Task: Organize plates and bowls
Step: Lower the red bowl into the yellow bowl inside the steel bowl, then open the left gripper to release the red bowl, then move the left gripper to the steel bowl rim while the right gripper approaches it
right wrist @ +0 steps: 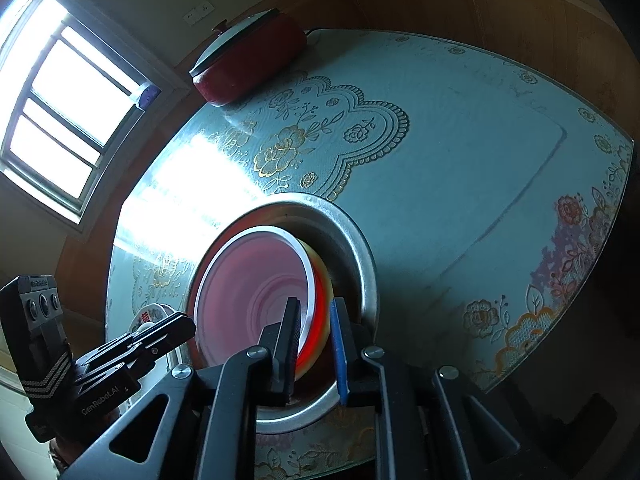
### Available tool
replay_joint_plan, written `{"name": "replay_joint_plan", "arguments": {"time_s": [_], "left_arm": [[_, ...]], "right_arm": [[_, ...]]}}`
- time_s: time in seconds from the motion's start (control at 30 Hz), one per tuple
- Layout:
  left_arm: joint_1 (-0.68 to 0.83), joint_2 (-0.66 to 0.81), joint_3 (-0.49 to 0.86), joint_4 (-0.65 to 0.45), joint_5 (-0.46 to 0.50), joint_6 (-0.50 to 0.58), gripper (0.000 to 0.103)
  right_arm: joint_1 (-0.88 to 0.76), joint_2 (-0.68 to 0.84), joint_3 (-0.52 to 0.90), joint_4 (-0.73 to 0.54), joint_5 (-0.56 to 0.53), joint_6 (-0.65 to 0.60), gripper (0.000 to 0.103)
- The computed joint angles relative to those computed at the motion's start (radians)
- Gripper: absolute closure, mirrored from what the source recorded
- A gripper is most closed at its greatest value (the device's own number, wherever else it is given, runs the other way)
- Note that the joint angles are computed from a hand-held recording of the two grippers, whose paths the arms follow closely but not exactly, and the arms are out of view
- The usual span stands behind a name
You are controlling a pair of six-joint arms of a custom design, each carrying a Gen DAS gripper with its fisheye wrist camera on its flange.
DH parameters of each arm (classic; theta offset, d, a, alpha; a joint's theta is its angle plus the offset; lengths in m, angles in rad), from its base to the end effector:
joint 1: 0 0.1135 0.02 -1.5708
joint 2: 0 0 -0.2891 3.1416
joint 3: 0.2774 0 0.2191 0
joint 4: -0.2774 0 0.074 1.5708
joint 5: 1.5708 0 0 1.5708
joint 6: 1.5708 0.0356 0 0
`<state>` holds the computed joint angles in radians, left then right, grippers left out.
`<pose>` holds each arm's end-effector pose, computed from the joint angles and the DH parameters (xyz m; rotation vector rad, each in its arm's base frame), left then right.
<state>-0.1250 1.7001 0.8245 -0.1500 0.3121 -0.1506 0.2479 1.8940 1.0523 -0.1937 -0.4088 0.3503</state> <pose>0.2906 -0.0475 0.1846 0.0811 2.6011 -0.5050 0.3372 0.0999 0.1787 -0.0149 2.6584 0.7403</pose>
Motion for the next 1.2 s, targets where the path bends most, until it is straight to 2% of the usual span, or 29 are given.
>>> {"name": "replay_joint_plan", "arguments": {"time_s": [0.33,0.5,0.57,0.9,1.1,1.2], "left_arm": [[0.012,-0.072,-0.053,0.004,0.009,0.029,0.091],[0.010,-0.103,-0.089,0.009,0.003,0.049,0.091],[0.009,-0.112,-0.100,0.009,0.001,0.053,0.091],[0.001,-0.162,-0.159,-0.001,-0.015,0.087,0.091],[-0.020,-0.190,-0.195,0.026,-0.058,0.094,0.091],[-0.038,-0.205,-0.211,0.056,-0.115,0.086,0.090]], "right_arm": [[0.008,-0.057,-0.053,0.044,0.022,0.037,0.089],[0.041,-0.109,-0.110,0.085,0.076,0.047,0.088],[0.059,-0.122,-0.132,0.098,0.097,0.056,0.084],[0.117,-0.205,-0.245,0.167,0.163,0.121,0.084],[0.114,-0.229,-0.312,0.205,0.177,0.143,0.084],[0.097,-0.224,-0.326,0.221,0.174,0.149,0.080]]}}
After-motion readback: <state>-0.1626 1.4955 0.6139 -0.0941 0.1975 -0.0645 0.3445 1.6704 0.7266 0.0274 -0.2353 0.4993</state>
